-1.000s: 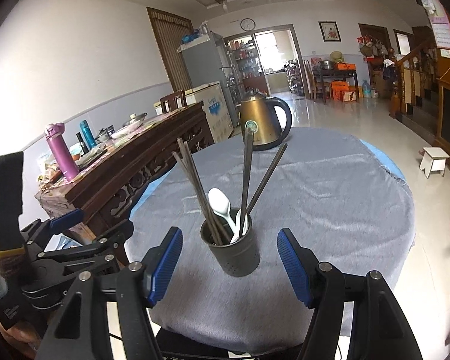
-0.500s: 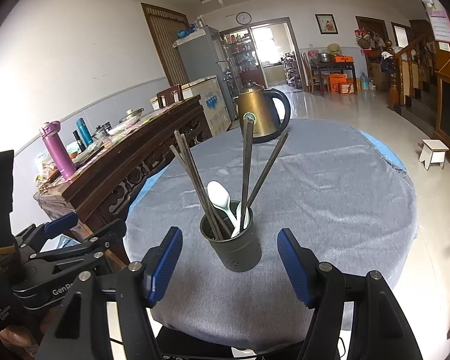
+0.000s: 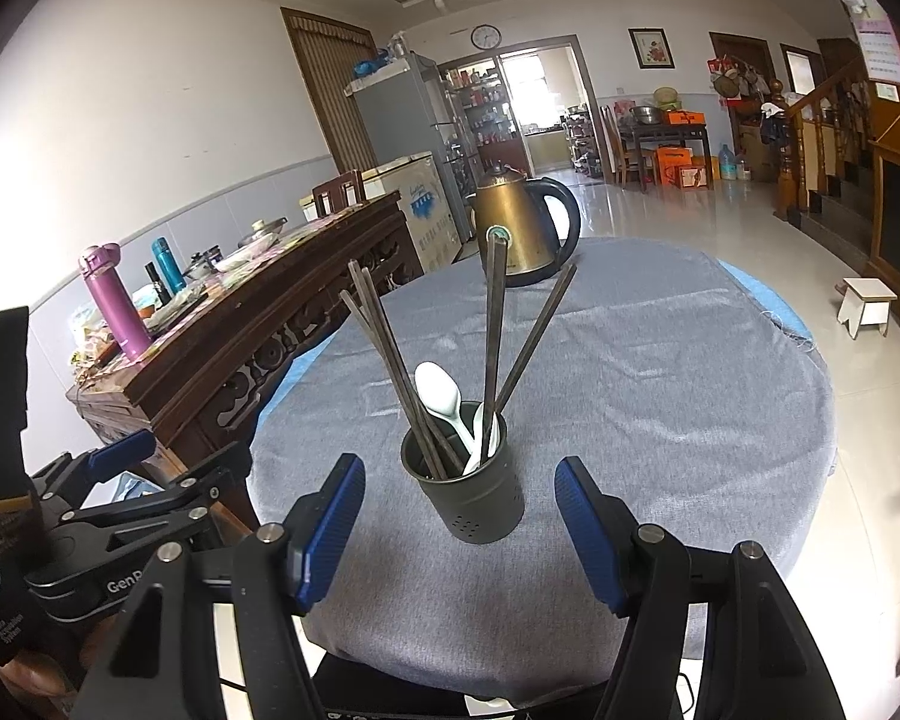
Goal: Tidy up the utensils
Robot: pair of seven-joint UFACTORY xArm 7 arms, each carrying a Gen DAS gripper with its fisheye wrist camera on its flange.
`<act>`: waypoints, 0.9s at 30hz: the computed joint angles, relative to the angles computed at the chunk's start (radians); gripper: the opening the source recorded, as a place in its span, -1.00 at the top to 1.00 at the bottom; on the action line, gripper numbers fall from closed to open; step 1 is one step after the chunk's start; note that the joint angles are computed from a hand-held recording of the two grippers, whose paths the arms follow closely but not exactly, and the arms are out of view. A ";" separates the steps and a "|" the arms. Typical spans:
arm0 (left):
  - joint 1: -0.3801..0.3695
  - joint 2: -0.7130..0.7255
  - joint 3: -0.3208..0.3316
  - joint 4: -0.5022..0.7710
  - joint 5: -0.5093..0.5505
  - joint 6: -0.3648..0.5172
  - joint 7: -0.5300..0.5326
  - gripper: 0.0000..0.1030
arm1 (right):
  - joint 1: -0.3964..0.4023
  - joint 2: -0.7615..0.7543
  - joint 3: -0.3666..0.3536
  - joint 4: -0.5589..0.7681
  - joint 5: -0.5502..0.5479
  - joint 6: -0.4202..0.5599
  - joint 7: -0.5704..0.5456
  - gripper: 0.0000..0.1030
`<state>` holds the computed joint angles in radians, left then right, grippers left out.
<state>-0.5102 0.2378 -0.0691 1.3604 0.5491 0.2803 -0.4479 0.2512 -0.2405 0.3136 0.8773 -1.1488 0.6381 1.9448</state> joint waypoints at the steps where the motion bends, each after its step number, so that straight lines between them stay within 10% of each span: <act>1: 0.002 -0.001 -0.001 -0.002 -0.003 -0.003 0.003 -0.78 | 0.000 0.000 0.000 0.000 0.001 0.001 0.000 -0.36; 27: 0.001 -0.010 -0.001 -0.015 -0.007 -0.011 0.007 -0.78 | 0.004 -0.005 0.004 0.008 0.001 0.020 0.003 -0.36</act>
<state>-0.5089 0.2281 -0.0700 1.3453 0.5422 0.2689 -0.4410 0.2554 -0.2455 0.3181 0.8856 -1.1479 0.6576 1.9474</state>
